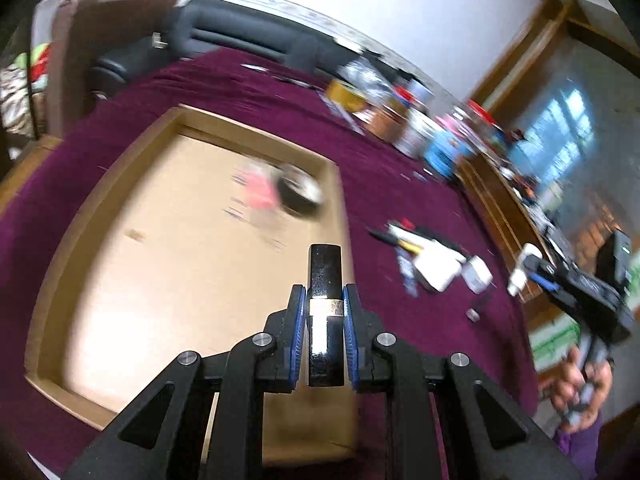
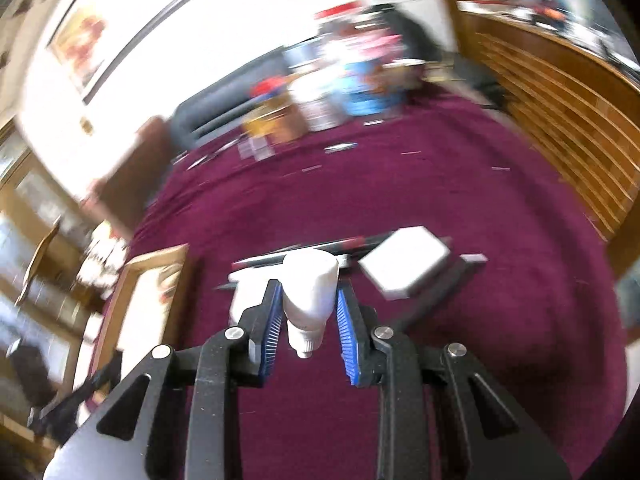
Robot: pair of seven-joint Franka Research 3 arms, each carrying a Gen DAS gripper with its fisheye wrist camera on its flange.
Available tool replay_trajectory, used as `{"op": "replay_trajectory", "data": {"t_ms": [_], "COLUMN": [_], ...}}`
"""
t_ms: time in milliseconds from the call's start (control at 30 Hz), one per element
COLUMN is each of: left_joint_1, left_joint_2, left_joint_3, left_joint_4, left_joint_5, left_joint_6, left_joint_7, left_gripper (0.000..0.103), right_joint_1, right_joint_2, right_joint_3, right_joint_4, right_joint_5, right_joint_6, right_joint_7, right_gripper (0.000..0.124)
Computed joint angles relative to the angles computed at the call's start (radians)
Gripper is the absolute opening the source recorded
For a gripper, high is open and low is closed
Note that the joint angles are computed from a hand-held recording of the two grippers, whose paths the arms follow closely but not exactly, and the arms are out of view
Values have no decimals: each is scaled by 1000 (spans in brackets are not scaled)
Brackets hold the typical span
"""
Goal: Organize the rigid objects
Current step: 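Set the lipstick upright in the tray with left while right places the white bottle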
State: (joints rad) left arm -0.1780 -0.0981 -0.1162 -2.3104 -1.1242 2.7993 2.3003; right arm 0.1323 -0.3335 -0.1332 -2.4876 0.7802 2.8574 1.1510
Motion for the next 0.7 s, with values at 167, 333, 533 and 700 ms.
{"op": "replay_trajectory", "data": {"t_ms": [167, 333, 533, 700], "left_joint_1": [67, 135, 189, 258], "left_joint_2": [107, 259, 390, 448], "left_joint_3": [14, -15, -47, -104], "left_joint_4": [100, 260, 398, 452], "left_joint_5": [176, 335, 464, 487], "left_joint_6": [20, -41, -96, -117], "left_joint_7": [-129, -262, -392, -421], "left_gripper": [15, 15, 15, 14], "right_joint_1": [126, 129, 113, 112], "right_joint_2": [123, 308, 539, 685], "right_joint_3": [23, 118, 196, 222], "right_joint_4": [144, 322, 566, 739], "right_joint_5": [148, 164, 22, -89], "right_joint_6": [-126, -212, -284, -336], "right_joint_7": [-134, -150, -1, 110], "right_gripper": [25, 25, 25, 25]}}
